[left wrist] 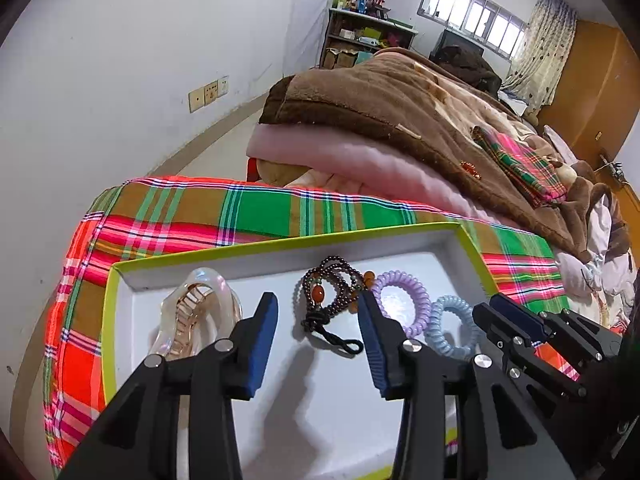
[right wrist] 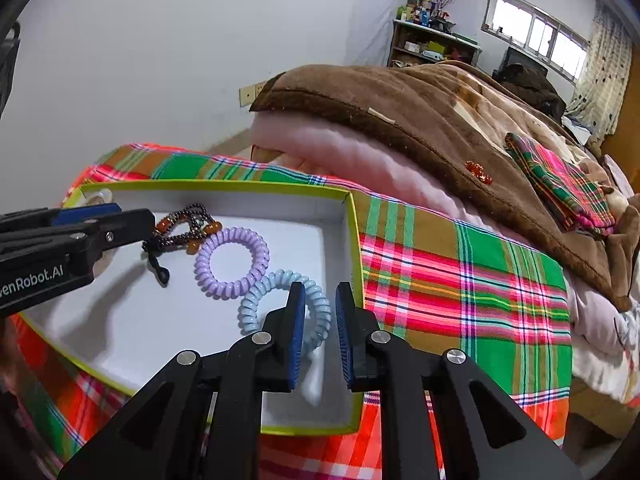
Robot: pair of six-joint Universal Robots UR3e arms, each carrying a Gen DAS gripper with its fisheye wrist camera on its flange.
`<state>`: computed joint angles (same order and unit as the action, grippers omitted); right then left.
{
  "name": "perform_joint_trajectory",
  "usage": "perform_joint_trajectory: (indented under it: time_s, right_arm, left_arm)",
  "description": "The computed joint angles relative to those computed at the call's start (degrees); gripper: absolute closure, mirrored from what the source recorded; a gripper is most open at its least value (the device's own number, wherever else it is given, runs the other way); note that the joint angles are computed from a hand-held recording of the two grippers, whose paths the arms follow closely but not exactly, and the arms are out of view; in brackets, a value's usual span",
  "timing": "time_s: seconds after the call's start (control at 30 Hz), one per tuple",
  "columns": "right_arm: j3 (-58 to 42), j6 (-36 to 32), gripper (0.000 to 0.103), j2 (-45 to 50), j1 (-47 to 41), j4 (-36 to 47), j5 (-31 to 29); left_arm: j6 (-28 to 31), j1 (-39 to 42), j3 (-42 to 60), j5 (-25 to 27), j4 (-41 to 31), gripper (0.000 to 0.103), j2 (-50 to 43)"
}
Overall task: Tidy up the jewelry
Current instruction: 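Open both tools to release the bracelet and blue tie in the box, then move the right tool to the black watch band and grasp it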
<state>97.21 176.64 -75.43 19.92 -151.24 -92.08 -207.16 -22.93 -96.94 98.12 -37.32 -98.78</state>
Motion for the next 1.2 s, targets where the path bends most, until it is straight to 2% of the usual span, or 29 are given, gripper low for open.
perform_joint_trajectory:
  time_s: [0.43,0.77,0.83,0.87,0.93,1.07,1.2]
  right_arm:
    - [6.87,1.07,0.086,-8.91,-1.62,-0.96,2.0]
    - [16.28,1.63,0.085,-20.4,-5.62,-1.16,6.02]
    - [19.31,1.3,0.081,-23.98,-7.27,-1.3,7.65]
    - [20.61,1.05,0.074,-25.46,-7.99,-1.4,8.43]
    - [23.51,0.53,0.069,-29.4,-10.13,-0.56,10.43]
    - [28.82,-1.47,0.069,-36.39,-14.1,0.96,13.12]
    - [33.77,-4.41,0.069,-43.41,-19.88,4.32,17.26]
  left_arm:
    - [-1.82,-4.48,-1.34,3.78,-2.0,0.052,5.82]
    - [-4.28,-7.47,-6.71,5.07,-1.79,0.049,12.54]
    - [-5.27,-8.46,-8.15,5.68,-1.56,0.049,13.82]
    - [-5.43,-8.87,-9.04,5.58,-1.14,0.049,14.52]
    - [-5.51,-9.58,-10.54,5.07,-0.47,0.048,15.7]
    - [-4.72,-11.7,-13.85,3.7,1.08,0.046,17.19]
    - [-5.25,-15.46,-16.61,4.79,3.91,0.045,16.75]
